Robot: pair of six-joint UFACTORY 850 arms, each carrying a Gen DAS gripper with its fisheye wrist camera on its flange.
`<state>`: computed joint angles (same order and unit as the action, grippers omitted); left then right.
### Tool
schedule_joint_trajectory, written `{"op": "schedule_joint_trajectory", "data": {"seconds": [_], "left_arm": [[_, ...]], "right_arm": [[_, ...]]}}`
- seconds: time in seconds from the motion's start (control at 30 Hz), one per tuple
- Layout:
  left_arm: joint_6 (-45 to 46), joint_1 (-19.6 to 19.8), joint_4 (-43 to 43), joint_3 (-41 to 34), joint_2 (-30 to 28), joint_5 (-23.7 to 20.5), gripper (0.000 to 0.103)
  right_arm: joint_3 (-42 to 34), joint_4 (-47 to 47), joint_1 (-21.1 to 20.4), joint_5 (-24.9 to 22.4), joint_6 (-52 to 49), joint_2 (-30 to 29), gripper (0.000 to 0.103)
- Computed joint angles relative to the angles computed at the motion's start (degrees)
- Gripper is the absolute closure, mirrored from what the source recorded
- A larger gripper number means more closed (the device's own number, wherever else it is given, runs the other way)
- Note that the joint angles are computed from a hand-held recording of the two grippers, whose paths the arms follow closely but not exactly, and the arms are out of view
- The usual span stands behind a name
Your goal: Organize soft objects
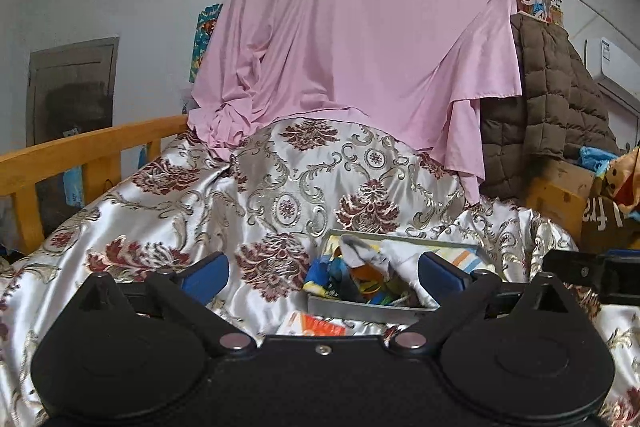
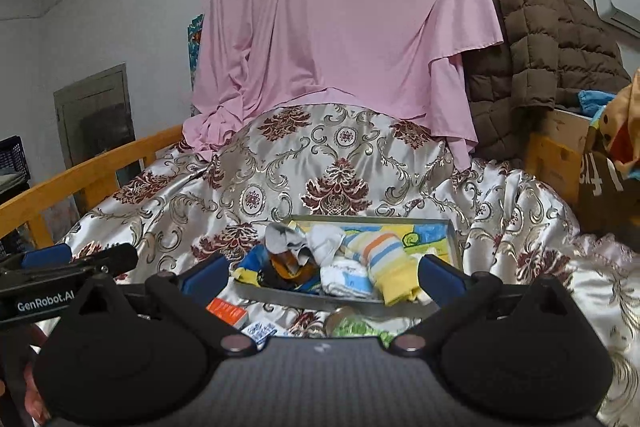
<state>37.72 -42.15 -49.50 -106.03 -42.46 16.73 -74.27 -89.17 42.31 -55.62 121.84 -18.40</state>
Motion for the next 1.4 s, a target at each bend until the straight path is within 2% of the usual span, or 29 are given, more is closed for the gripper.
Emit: {"op": "schedule_joint_trajectory", "data": {"seconds": [0.3, 0.87, 1.0, 1.4], "left_arm": [[-8.25, -0.11, 5.87, 8.01, 4.56, 4.46, 0.002], [-13.09, -0.75, 10.81, 18.51, 9.88, 9.99, 0.002], [-13.65, -0.89, 11.78, 21.09, 10.75, 12.80, 0.002], [-13.26, -0.88, 11.20, 24.63, 11.67, 13.09, 0.002]], "right_arm": [[0.61, -0.47, 3.23, -4.64, 2.21, -0.45, 0.000], [2.13, -0.92, 8.06, -11.97, 9.32, -2.80, 0.000], [2.31, -0.39, 8.72, -12.98, 11.08, -3.26, 0.000], [2.78, 1.93, 9.95, -14.52, 14.16, -4.50, 0.000]]}}
